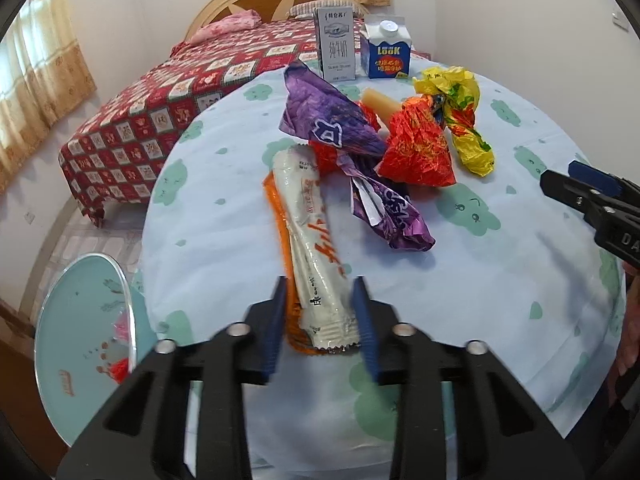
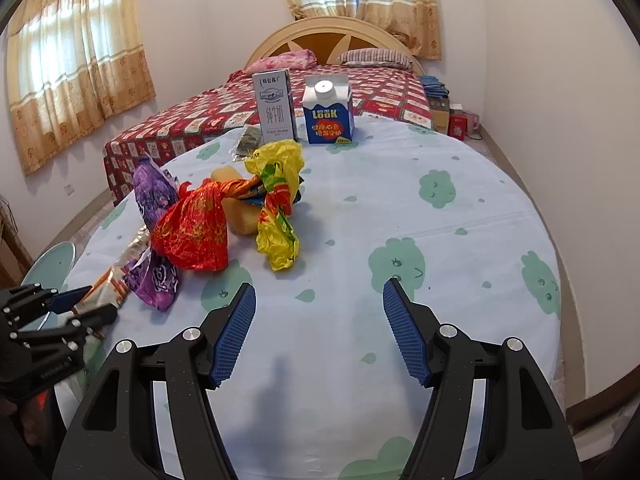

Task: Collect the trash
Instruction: 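Reach both tools back to the table and grasp the white snack wrapper with the left tool, then grasp the yellow wrapper with the right tool while the left tool lifts the snack wrapper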

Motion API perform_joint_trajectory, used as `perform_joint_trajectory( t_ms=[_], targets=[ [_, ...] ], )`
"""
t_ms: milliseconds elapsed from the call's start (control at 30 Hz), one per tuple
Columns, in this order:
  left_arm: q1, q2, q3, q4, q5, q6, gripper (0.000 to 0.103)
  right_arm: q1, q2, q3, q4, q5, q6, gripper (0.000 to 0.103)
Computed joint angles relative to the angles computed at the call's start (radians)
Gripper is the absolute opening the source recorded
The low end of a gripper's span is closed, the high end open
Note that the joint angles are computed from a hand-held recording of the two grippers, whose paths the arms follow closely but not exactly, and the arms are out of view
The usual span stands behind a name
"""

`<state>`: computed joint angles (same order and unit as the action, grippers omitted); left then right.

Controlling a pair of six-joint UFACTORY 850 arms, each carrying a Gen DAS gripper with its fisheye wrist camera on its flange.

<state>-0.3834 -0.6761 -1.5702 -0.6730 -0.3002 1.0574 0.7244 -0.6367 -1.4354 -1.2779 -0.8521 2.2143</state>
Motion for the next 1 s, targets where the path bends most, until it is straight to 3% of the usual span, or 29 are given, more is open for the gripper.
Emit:
perform_joint_trajectory(
  t_ms=[67,233,333,600,700,733,800,1000],
  targets=[
    [0.009,0.005,0.0,-0.039,-0.02,0.043,0.02,-0.001,0.0,0.0,-0.002,0.003,0.005,0.066],
    [0.042,0.047,0.031,-0.203,-0.013,0.223,0.019,-0.003,-0.01,-0.023,0.014,-0.012,-0.013,0.066],
    [0.07,0.051,0.011,-0.233,-0.025,0.228,0.019,-0.018,-0.024,-0.058,0.052,-0.006,-0.065,0.066],
    [0.115,0.023,-0.054,-0.196,-0.003,0.142,0.019,-0.102,-0.095,-0.193,0.204,0.115,-0.25,0.057],
    [0.126,0.015,-0.062,-0.184,-0.007,0.126,0.019,-0.129,-0.135,-0.25,0.323,0.115,-0.369,0.043],
    [0.128,0.013,-0.064,-0.181,-0.007,0.124,0.019,-0.139,-0.135,-0.244,0.344,0.137,-0.373,0.033],
    [0.132,0.009,-0.07,-0.177,-0.009,0.12,0.019,-0.145,-0.112,-0.202,0.318,0.18,-0.313,0.024],
    [0.141,0.007,-0.074,-0.187,-0.001,0.121,0.019,-0.123,-0.071,-0.129,0.24,0.177,-0.216,0.021]
  ],
)
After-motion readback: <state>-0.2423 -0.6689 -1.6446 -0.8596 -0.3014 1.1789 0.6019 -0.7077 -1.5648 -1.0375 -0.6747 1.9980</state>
